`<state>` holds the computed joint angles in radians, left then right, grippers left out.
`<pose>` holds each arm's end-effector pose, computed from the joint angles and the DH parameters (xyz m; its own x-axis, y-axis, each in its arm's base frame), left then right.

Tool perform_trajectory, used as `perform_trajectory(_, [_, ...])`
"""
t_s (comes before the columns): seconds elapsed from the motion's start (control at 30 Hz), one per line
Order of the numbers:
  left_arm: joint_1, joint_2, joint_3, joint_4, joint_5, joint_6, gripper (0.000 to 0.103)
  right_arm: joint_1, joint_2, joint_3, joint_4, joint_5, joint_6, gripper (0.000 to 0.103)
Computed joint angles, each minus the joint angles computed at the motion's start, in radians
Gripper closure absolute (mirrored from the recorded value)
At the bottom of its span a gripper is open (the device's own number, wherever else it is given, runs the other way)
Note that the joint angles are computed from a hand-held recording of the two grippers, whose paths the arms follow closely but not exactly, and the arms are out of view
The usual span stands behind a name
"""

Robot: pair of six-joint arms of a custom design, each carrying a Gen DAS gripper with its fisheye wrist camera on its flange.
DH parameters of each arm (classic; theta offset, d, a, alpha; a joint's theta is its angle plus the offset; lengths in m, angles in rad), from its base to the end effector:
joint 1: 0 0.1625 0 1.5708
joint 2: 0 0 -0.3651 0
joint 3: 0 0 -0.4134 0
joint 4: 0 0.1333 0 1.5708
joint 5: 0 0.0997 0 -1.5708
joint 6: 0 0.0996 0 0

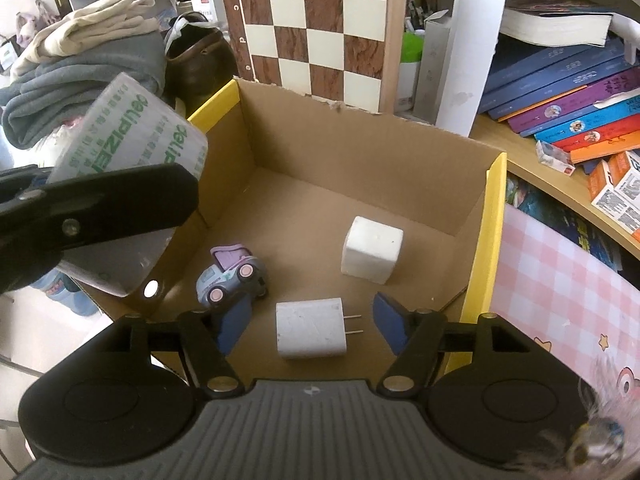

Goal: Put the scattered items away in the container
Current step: 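Open the right tool to release the charger inside the box, then lower the clear tape roll into the box with the left tool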

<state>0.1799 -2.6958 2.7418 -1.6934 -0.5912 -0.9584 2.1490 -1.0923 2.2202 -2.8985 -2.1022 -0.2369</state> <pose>-0.1455 -0.2460 0.2532 -0.8960 0.1627 -0.4132 0.4311 0.5420 -0.7214 0.3208 -0.3400 0.0487 -0.6295 -0.5687 0.5294 -0.7030 0.7071 -0.0764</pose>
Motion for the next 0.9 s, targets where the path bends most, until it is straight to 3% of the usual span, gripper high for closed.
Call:
perform_trajectory(0.2, [0.043,0.063,-0.002,-0.097,-0.015,0.066,0.096,0.000,-0.010,0.015,-0.029,-0.003,-0.009,0.033])
perform_trajectory(0.9, [0.312,0.517,-0.120,-0.461,-0.108,0.401,0.096,-0.007,-0.091,0.084,-0.116,0.003,-0.026,0.031])
